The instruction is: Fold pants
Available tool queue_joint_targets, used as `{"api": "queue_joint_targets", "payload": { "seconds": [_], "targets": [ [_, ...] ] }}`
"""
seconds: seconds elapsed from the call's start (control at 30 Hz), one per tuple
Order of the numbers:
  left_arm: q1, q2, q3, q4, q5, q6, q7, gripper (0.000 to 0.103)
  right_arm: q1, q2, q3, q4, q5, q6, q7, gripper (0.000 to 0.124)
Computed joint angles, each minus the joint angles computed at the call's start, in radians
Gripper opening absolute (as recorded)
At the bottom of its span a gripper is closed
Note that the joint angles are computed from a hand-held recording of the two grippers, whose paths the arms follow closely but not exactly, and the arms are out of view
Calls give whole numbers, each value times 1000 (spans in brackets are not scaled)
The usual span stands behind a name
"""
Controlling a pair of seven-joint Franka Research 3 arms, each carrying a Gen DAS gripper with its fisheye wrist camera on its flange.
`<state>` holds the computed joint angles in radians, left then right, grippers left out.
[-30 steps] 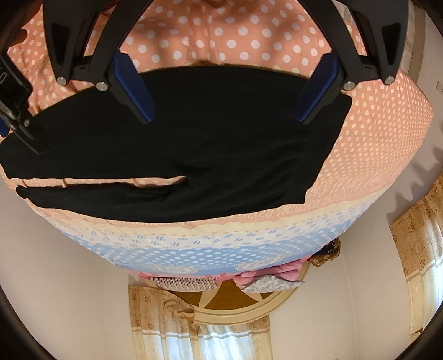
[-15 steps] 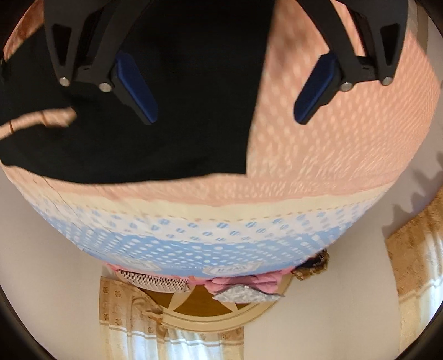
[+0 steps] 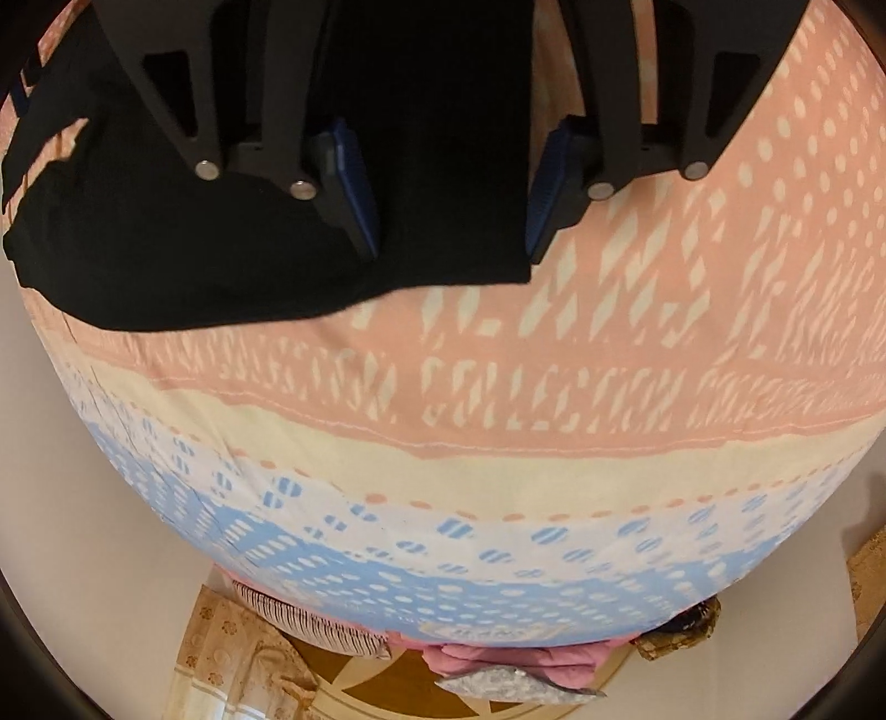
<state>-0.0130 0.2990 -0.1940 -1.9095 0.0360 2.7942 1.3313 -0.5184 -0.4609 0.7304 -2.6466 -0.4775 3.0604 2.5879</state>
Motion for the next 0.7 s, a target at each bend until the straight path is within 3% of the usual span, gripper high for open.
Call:
{"api": "queue_joint_targets", "payload": {
  "seconds": [0.07, 0.13, 0.2, 0.3, 0.37, 0.43, 0.57, 0.63, 0.7],
  "targets": [
    [24, -7, -26, -18, -33, 29, 51, 29, 27, 47, -46, 20, 2, 10, -43, 102],
    [76, -12, -84, -30, -134, 41, 153, 19, 69, 90, -114, 44, 7, 15, -93, 102],
    [53, -32, -61, -53, -133, 68, 130, 18, 146, 157, -229, 91, 14, 34, -193, 102],
    [-2, -68, -2, -95, -48, 134, 55, 18, 359, 284, -470, 205, 146, 10, -459, 102],
    [-40, -86, 40, -118, 39, 172, -22, 18, 490, 390, -610, 327, 291, -20, -716, 101],
    [-48, -76, 52, -105, 82, 166, -67, 18, 535, 505, -660, 477, 408, -93, -924, 98],
    [-6, -55, 13, -84, 49, 137, -43, 18, 555, 741, -704, 790, 398, -305, -1102, 82],
    [18, -45, -10, -71, 14, 116, -13, 19, 581, 803, -735, 868, 372, -360, -1141, 78],
    [24, -34, -17, -56, -5, 100, -3, 20, 560, 832, -713, 908, 453, -383, -1257, 78]
  ]
}}
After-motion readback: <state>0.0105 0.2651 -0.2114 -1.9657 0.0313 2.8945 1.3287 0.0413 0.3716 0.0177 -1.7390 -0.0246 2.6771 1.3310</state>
